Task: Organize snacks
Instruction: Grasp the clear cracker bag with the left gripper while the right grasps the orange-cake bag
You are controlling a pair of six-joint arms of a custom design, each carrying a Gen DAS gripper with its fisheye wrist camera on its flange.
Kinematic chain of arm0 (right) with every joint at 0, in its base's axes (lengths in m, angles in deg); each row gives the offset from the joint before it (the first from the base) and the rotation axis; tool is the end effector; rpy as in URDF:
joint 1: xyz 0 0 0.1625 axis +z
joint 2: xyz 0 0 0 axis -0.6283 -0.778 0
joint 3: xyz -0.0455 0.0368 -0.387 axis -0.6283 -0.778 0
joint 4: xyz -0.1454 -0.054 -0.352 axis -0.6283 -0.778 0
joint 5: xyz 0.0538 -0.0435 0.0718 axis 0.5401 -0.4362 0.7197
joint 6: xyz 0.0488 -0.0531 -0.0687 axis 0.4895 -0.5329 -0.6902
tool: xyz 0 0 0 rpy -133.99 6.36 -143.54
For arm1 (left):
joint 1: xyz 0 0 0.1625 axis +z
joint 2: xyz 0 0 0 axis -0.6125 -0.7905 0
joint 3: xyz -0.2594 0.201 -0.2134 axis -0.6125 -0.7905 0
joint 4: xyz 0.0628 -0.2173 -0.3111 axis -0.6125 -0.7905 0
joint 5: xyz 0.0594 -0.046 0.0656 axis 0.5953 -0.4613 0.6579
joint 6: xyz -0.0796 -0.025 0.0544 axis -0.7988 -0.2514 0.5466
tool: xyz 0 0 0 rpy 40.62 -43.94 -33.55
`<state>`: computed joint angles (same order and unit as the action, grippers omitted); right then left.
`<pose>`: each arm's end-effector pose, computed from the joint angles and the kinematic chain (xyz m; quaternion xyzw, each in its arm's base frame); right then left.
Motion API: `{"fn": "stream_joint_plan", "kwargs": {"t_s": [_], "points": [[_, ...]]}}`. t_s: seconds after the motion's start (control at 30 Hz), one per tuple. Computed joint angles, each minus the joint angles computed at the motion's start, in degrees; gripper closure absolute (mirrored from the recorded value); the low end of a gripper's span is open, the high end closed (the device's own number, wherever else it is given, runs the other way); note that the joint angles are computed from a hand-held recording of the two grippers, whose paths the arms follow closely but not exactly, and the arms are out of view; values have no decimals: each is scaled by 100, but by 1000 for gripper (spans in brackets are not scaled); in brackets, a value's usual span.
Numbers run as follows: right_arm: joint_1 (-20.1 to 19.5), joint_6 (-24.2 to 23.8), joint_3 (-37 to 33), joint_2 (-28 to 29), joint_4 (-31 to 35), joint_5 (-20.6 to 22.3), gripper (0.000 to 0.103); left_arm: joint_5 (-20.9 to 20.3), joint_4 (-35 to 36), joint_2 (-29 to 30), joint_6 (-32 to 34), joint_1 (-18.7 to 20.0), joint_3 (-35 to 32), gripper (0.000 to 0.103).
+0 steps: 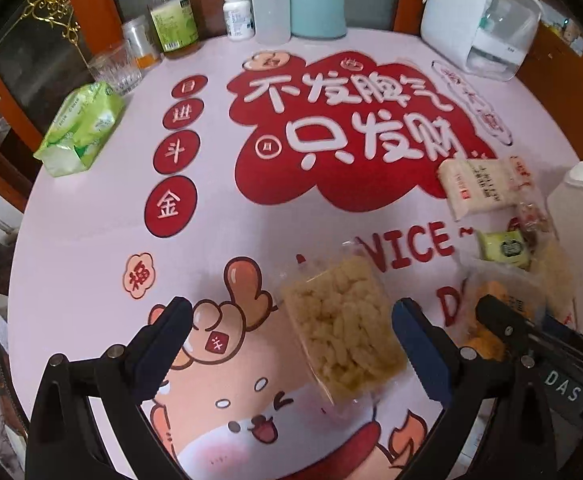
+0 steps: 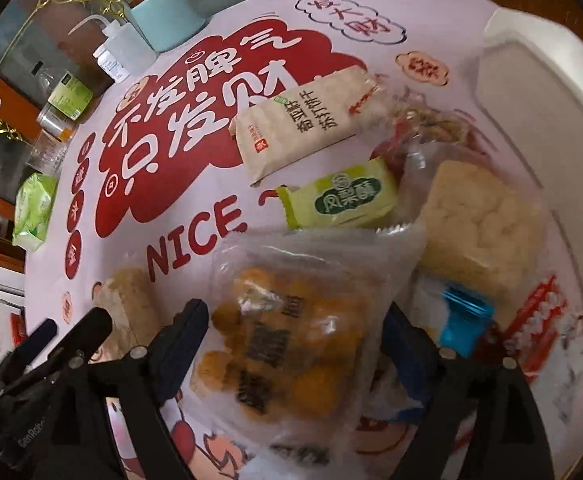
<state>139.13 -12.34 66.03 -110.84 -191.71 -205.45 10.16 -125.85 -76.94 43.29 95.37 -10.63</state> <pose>0.2143 -0.7323 0.0956 0.0407 -0.9576 0.1171 0.2599 -0.1819 -0.6851 0.1663 -0.0483 0.8896 -0.2261 0.3938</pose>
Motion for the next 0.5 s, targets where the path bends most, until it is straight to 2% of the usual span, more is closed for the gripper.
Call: {"fn": "stream_joint_plan", "kwargs": {"t_s": [0.07,0.13,0.23,0.37,0.5], "points": [[0,-62,-97,52,120,5,15,-98,-99,-15,-22,67,27,4],[10,-164,-122,53,154,8,24,-170,-19,-9,-85,117,-20,4],[26,-214,-118,-7,285,5,29,-184,6,-1,-69,127,-15,4],[36,-192,-19,-134,378,-56,31,-236,-2,50,35,108,-62,4],[92,-390,230,-297,130,-230,32,-339,4,147,86,108,-185,4]]}}
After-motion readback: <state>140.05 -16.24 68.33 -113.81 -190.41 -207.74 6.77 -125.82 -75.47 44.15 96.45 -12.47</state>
